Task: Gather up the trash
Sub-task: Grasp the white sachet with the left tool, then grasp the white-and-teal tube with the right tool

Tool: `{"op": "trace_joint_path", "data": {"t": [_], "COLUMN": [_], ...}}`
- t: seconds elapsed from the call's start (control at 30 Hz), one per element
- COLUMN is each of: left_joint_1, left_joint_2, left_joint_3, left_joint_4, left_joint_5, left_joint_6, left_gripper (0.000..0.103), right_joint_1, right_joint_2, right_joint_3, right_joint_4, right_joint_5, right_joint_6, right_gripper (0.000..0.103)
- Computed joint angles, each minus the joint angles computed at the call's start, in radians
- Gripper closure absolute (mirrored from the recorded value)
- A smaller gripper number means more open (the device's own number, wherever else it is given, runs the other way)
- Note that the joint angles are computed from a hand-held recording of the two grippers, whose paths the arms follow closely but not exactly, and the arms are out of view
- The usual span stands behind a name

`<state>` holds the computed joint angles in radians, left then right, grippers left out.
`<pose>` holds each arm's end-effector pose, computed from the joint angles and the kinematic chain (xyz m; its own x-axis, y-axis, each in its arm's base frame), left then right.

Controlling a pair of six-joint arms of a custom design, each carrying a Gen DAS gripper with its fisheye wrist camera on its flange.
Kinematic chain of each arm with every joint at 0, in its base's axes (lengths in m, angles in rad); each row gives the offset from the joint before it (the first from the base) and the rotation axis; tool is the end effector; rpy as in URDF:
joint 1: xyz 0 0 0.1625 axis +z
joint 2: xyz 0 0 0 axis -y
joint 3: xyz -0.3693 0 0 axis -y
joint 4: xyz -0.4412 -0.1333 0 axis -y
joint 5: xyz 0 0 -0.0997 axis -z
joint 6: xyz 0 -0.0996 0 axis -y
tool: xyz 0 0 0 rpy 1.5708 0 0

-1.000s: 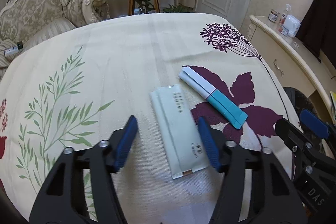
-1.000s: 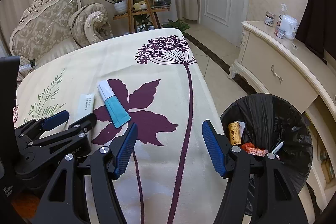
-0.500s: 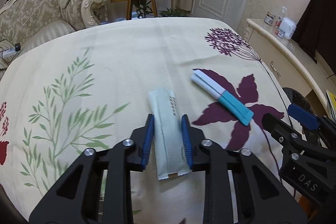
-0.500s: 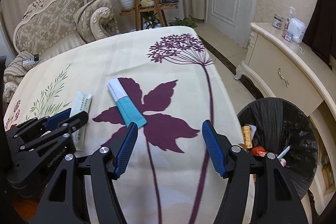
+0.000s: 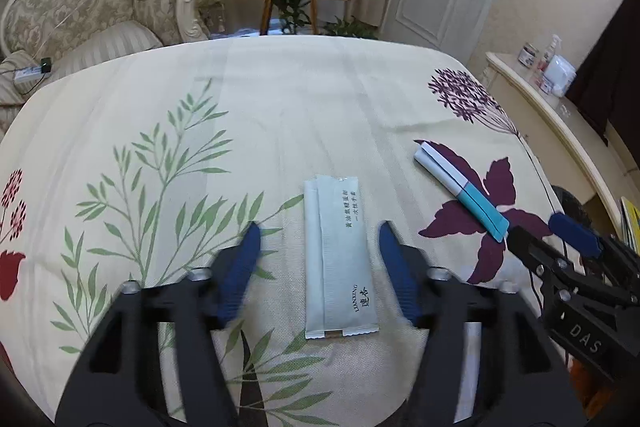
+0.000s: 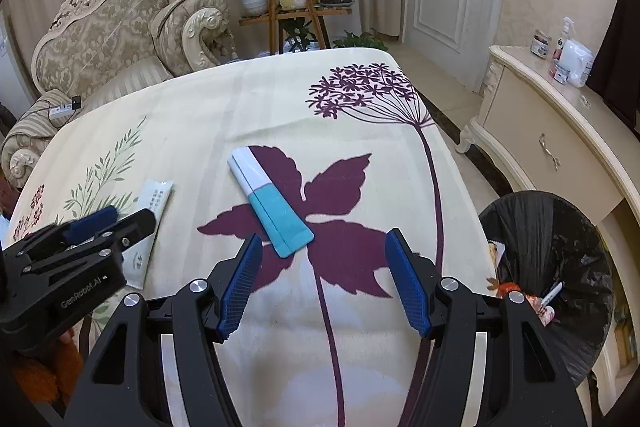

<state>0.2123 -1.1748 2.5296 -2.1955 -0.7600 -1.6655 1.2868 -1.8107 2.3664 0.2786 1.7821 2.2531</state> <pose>-0.2163 -0.2568 -0.0453 -0.7561 -0.2296 -0.6129 0.2571 0.7570 -0.6007 0.0298 -0.2990 0.1494 -0.7281 -0.2939 0.6193 -0.5669 0.7660 -0.3030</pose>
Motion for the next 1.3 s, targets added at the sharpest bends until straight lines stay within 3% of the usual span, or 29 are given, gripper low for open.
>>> {"op": "trace_joint_path", "data": {"t": [0.13,0.27,0.43,0.63,0.77,0.93,1.2,1.3], "left_joint_1": [-0.003,0.022,0.008,0.004,0.0,-0.017,-0.048,-0.05], "left_joint_2": [0.017,0.056,0.084,0.053,0.048,0.002,-0.12,-0.155], "left_joint_3": [-0.01,-0.034,-0.035,0.017,0.024,0.043,0.07,0.079], "left_joint_4": [0.022,0.006,-0.043,-0.162,-0.172,-0.102,0.115,0.159], "left_joint_5": [-0.011,-0.009,0.009,0.014,0.013,0.016,0.041,0.044], "left_joint_6": [-0.013,0.042,0.126,0.152,0.161,0.11,-0.024,-0.055], "left_gripper": [0.034,0.036,0.07,0.079,0.081,0.081,0.081,0.081], "right_joint_1": [-0.028,-0.045,-0.044,-0.012,0.016,0.054,0.112,0.131], "right_joint_2": [-0.025,-0.033,-0.039,-0.011,0.017,0.065,0.172,0.22], "right_joint_3": [0.012,0.014,0.017,0.011,0.004,-0.021,-0.078,-0.102], "right_joint_4": [0.011,0.019,0.022,0.014,0.002,-0.013,-0.046,-0.054], "right_joint_5": [-0.015,-0.026,-0.034,-0.023,-0.004,0.021,0.075,0.103], "right_joint_6": [-0.016,-0.023,-0.027,-0.019,-0.012,0.013,0.033,0.041], "right_gripper": [0.04,0.04,0.04,0.04,0.04,0.04,0.041,0.047]}}
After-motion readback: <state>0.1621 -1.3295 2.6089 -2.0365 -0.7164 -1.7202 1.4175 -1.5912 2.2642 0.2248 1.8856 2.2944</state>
